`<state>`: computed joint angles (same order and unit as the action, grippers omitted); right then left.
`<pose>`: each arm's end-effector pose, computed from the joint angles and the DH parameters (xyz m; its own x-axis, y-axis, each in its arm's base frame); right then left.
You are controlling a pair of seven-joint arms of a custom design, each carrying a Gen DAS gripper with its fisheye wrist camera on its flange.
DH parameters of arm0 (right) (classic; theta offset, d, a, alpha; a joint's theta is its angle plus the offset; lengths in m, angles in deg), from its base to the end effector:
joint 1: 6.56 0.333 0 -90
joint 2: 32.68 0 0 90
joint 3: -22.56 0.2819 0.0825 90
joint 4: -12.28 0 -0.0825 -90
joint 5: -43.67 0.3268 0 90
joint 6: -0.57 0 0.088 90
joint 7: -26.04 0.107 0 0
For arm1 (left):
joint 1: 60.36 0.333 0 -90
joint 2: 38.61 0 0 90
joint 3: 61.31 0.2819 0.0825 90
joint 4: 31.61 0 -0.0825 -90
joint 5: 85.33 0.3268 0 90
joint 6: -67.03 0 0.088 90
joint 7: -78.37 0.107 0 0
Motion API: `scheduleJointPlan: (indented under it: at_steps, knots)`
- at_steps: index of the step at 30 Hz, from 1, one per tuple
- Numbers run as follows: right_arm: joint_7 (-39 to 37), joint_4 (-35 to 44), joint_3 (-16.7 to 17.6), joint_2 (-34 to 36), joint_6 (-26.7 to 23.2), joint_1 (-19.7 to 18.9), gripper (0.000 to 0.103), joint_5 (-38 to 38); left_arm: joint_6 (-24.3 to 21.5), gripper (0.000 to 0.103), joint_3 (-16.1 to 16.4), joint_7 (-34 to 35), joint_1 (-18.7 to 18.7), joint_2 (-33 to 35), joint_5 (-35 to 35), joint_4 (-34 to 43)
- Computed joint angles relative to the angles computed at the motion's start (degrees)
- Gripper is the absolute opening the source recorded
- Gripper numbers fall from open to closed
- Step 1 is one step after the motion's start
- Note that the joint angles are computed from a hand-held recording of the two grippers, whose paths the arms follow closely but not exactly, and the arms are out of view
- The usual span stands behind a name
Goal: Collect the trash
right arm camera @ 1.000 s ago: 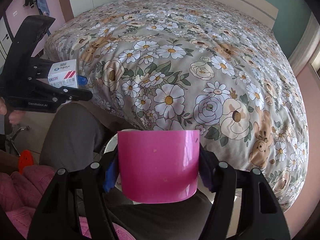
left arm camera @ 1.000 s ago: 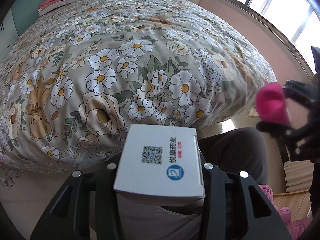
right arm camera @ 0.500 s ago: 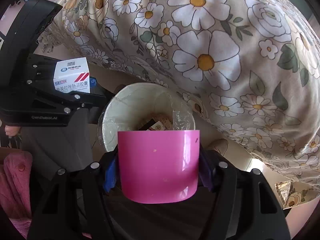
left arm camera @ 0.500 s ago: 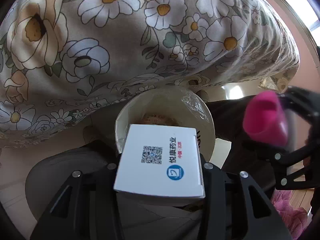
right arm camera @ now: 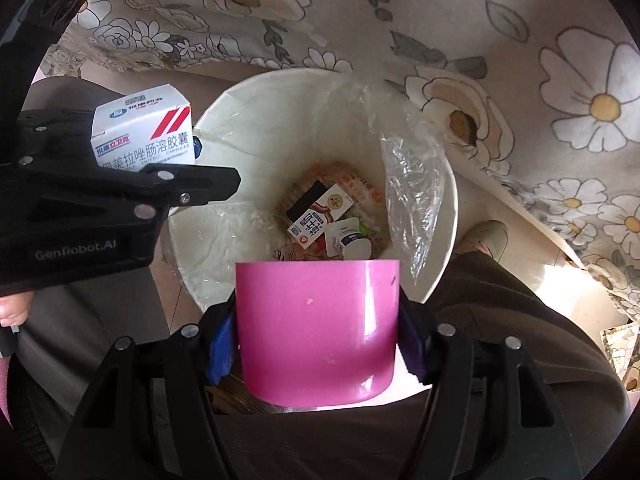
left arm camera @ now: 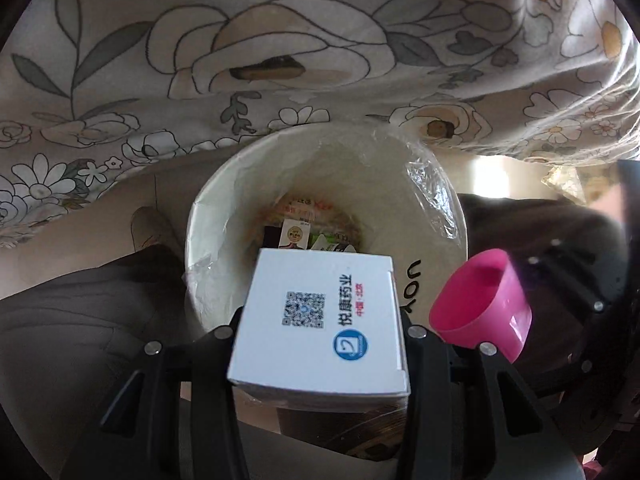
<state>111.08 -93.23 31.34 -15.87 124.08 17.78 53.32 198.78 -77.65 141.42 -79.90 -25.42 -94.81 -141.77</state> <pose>0.4776 0.3133 0.3714 0.5295 -0.8282 -0.1835 -0.8451 -0.5338 -0.0293 0.4605 -0.3279 0.3903 -0.0456 -0.9690 0.2430 -0.9987 0.0386 -0.0335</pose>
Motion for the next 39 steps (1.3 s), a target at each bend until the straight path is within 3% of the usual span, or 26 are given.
scheduleJointPlan:
  at_steps: [11,22,24,25,26,39]
  knots:
    - [3.7,4.5,0.3,6.4,-2.4,0.6,0.067,1.8,3.2,0.045,0.3,-2.0,-0.1,3.8,0.7,0.5]
    - [5.6,6.9,0.4,9.8,-3.8,1.1,0.067,0.9,2.8,0.046,0.3,-2.8,0.2,6.2,0.3,1.9]
    - [5.8,7.2,0.1,10.8,-2.6,1.4,0.067,0.1,2.3,0.056,0.4,-3.1,0.1,6.5,0.8,2.4]
    - [5.7,7.4,0.2,11.0,-2.8,1.2,0.068,0.3,2.2,0.066,0.5,-3.5,-0.1,6.5,1.3,2.5]
    - [5.5,7.8,0.4,11.3,-3.3,0.9,0.068,0.8,2.4,0.069,0.7,-4.0,-0.2,6.3,1.8,2.3]
    - [4.7,8.4,0.5,11.0,-4.1,0.2,0.068,1.9,1.2,0.07,0.3,-3.5,-0.4,6.6,2.3,3.1]
